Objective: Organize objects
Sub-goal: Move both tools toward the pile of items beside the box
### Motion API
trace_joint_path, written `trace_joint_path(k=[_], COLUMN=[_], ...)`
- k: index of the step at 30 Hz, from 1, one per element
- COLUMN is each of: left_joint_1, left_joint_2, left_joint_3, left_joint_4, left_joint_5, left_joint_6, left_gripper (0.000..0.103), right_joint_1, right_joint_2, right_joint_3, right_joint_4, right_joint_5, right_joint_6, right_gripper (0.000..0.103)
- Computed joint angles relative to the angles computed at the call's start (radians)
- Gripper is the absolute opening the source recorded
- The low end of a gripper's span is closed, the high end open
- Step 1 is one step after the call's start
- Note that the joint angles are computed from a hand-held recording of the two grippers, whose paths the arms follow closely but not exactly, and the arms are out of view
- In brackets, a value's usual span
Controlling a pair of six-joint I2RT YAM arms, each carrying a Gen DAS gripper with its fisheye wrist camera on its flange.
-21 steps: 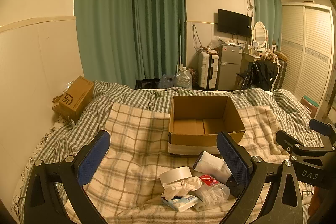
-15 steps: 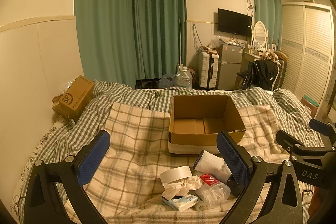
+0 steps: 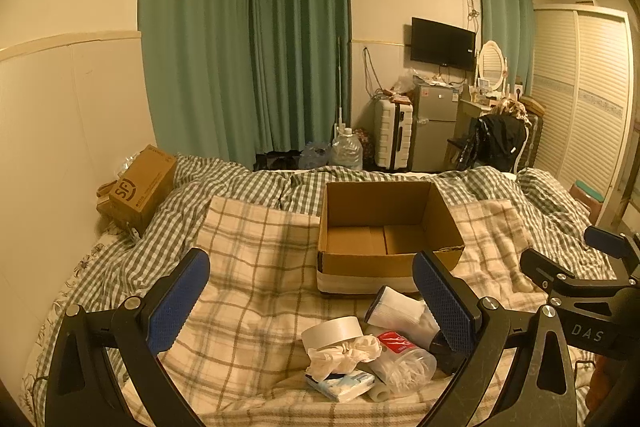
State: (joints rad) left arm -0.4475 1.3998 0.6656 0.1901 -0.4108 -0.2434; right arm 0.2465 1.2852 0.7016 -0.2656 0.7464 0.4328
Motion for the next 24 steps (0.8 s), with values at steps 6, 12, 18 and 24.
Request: trace_joint_path(k=[6, 12, 18, 24], left_joint_1=[0.006, 0.008, 0.013, 0.027], left_joint_2=[0.004, 0.006, 0.032, 0.072], left_joint_3=[-0.002, -0.005, 0.003, 0.014], left_joint_4=[0.004, 0.011, 0.017, 0.021], left_joint_5=[0.014, 0.017, 0.03, 0.056], left_joint_6=[-0.004, -0.001, 0.0, -0.001], left_gripper=[0.103, 0.103, 0.103, 0.103], right_joint_1=[0.0, -0.005, -0.014, -0.034], right_joint_2=[-0.001, 0.007, 0.02, 0.027], right_joint_3=[-0.001, -0.002, -0.007, -0.016], right_joint_4=[-0.003, 0.006, 0.024, 0.049], right_joint_5=[-0.004, -0.017, -0.031, -0.054], right_joint_6=[-0.002, -0.009, -0.019, -0.033], right_gripper=[0.103, 0.103, 0.103, 0.103])
